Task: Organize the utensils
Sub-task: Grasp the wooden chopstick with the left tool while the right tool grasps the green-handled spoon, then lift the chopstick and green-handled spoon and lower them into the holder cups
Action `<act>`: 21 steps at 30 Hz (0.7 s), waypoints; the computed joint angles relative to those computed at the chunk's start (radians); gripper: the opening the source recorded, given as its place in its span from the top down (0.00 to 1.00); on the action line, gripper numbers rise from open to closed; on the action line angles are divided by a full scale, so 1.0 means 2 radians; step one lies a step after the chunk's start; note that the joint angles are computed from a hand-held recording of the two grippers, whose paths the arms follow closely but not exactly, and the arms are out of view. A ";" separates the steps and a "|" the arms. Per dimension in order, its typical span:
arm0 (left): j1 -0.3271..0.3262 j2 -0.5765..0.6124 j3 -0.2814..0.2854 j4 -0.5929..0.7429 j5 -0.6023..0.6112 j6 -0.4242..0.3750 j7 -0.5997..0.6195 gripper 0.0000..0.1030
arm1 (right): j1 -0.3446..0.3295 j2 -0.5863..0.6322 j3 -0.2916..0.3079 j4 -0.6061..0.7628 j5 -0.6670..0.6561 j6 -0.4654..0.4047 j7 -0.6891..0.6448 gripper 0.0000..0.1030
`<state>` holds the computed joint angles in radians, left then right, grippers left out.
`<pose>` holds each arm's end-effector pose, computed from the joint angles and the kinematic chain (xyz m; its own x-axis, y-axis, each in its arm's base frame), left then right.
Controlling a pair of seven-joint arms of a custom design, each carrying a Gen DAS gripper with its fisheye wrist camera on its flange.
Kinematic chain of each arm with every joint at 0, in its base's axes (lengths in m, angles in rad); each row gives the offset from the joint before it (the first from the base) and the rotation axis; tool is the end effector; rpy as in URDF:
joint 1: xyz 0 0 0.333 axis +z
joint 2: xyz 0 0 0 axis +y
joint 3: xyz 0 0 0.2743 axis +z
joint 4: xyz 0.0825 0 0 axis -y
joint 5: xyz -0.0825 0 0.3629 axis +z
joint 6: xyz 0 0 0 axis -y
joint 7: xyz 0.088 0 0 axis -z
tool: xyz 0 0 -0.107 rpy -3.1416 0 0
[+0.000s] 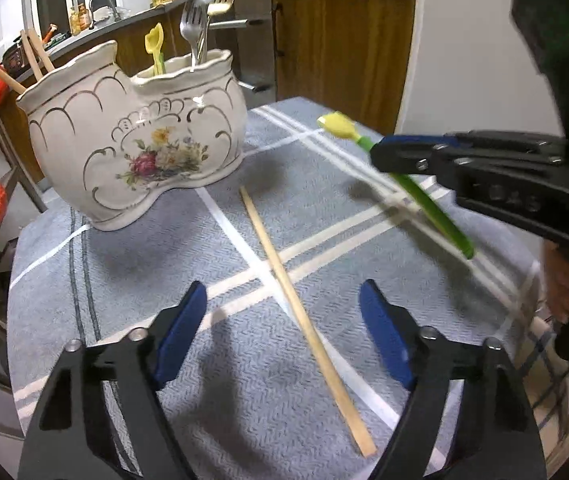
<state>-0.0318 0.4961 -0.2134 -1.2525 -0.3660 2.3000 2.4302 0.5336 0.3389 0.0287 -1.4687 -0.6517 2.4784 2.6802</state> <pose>0.6898 -0.1433 0.5149 -0.7570 -0.6507 -0.0593 -0.4722 0.6075 -0.6388 0.5727 0.3599 0.5296 -0.0966 -0.9822 -0.1611 -0.6580 0.1845 -0.7301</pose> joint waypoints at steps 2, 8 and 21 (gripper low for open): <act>-0.005 0.015 0.005 0.023 0.010 -0.016 -0.020 0.41 | 0.000 -0.001 0.000 -0.002 -0.002 0.004 0.000 0.90; -0.008 0.051 0.007 0.075 0.022 -0.021 -0.059 0.78 | 0.001 -0.007 -0.002 -0.010 -0.012 0.017 0.007 0.90; 0.040 0.086 -0.025 0.151 -0.021 -0.080 0.010 0.94 | 0.005 -0.014 -0.006 -0.016 -0.057 0.041 0.043 0.90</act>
<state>0.0476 0.6687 -0.2631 -0.9508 -0.4088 2.1392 2.4510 0.5428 0.3116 0.0159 -1.5011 -0.7656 2.5605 2.7668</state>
